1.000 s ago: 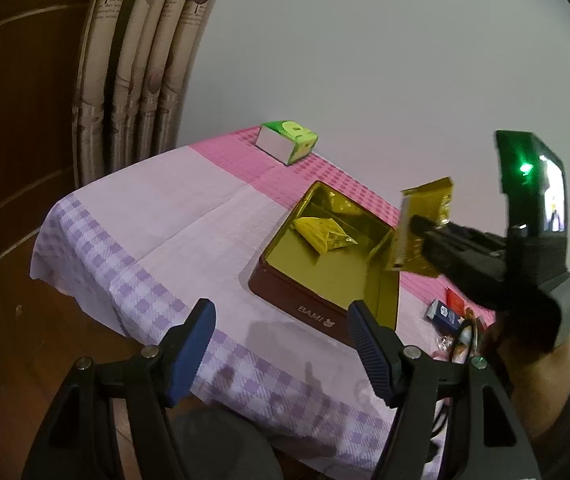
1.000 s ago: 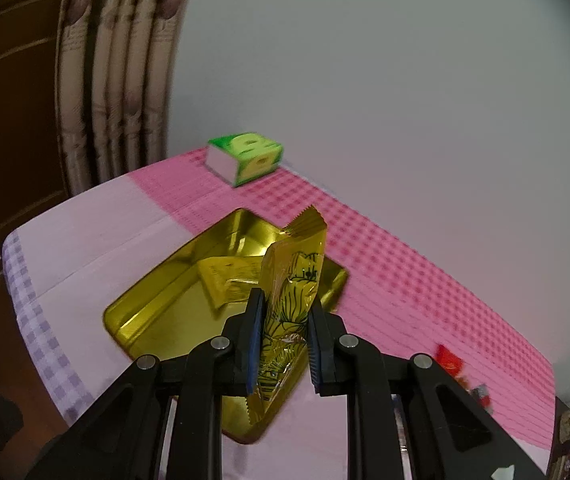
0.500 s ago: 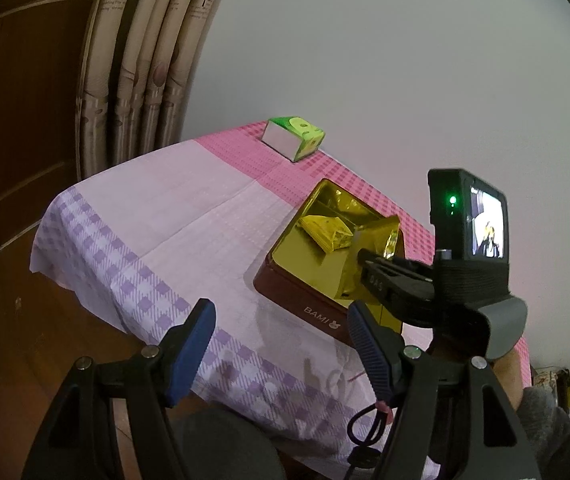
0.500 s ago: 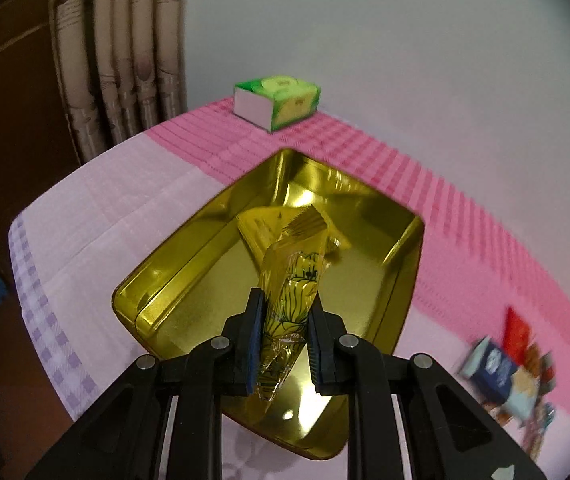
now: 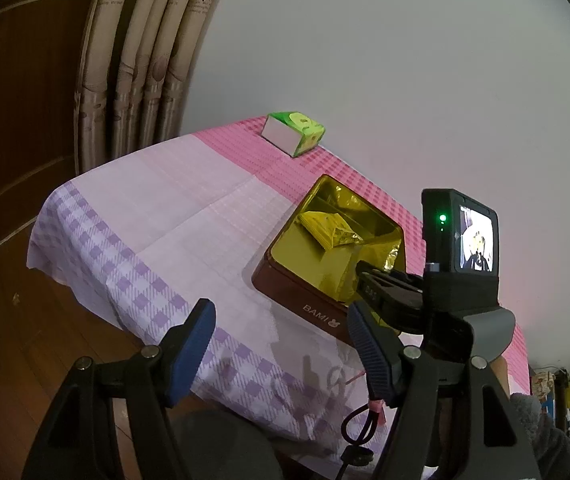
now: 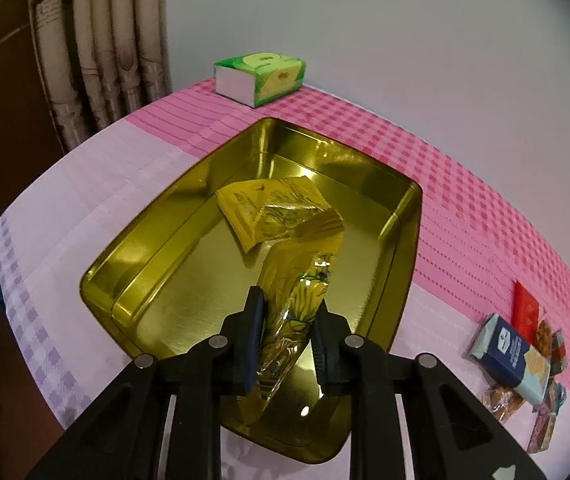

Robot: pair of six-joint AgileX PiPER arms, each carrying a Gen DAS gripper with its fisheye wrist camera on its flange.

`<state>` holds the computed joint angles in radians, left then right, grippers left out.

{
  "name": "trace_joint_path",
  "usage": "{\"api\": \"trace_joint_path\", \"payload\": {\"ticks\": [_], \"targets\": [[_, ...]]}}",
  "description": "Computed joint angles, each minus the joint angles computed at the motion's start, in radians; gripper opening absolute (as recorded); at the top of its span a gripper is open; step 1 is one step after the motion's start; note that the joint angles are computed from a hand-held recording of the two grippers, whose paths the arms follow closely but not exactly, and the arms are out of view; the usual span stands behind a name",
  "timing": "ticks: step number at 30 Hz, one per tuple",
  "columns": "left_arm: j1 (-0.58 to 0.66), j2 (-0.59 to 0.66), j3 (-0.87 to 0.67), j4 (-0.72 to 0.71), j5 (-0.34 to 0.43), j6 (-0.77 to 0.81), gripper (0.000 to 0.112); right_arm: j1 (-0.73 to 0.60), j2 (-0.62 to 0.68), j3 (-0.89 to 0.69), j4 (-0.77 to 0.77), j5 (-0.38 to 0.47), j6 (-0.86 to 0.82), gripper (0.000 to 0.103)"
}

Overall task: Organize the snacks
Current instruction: 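Carry the gold foil bar to the tin and release it inside, then grasp the blue-and-white biscuit pack with the left gripper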

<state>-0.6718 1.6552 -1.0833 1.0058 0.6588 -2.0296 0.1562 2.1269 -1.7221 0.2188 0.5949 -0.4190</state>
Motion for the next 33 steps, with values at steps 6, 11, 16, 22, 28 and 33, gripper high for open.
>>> {"api": "trace_joint_path", "payload": {"ticks": [6,11,16,22,28,33], "targets": [[-0.002,0.005,-0.004,0.005,0.002,-0.004,0.070,-0.020,0.000,0.008,0.033,0.007,-0.015,0.027],[-0.006,0.014,-0.014,0.001,0.004,0.015,0.070,-0.029,-0.078,0.131,0.023,-0.096,-0.021,0.059],[-0.014,0.025,-0.031,0.001,0.007,0.035,0.070,-0.142,-0.212,0.310,0.319,-0.140,-0.337,0.070],[-0.051,0.074,-0.105,-0.022,-0.023,0.172,0.070,-0.448,-0.293,0.469,0.634,-0.060,-0.759,0.075],[-0.136,0.211,-0.276,-0.108,0.001,0.414,0.070,-0.794,-0.220,0.517,0.773,-0.007,-0.978,0.078],[-0.171,0.421,-0.540,-0.339,0.001,0.715,0.070,-1.027,-0.102,0.456,0.823,0.057,-1.017,0.078]]}}
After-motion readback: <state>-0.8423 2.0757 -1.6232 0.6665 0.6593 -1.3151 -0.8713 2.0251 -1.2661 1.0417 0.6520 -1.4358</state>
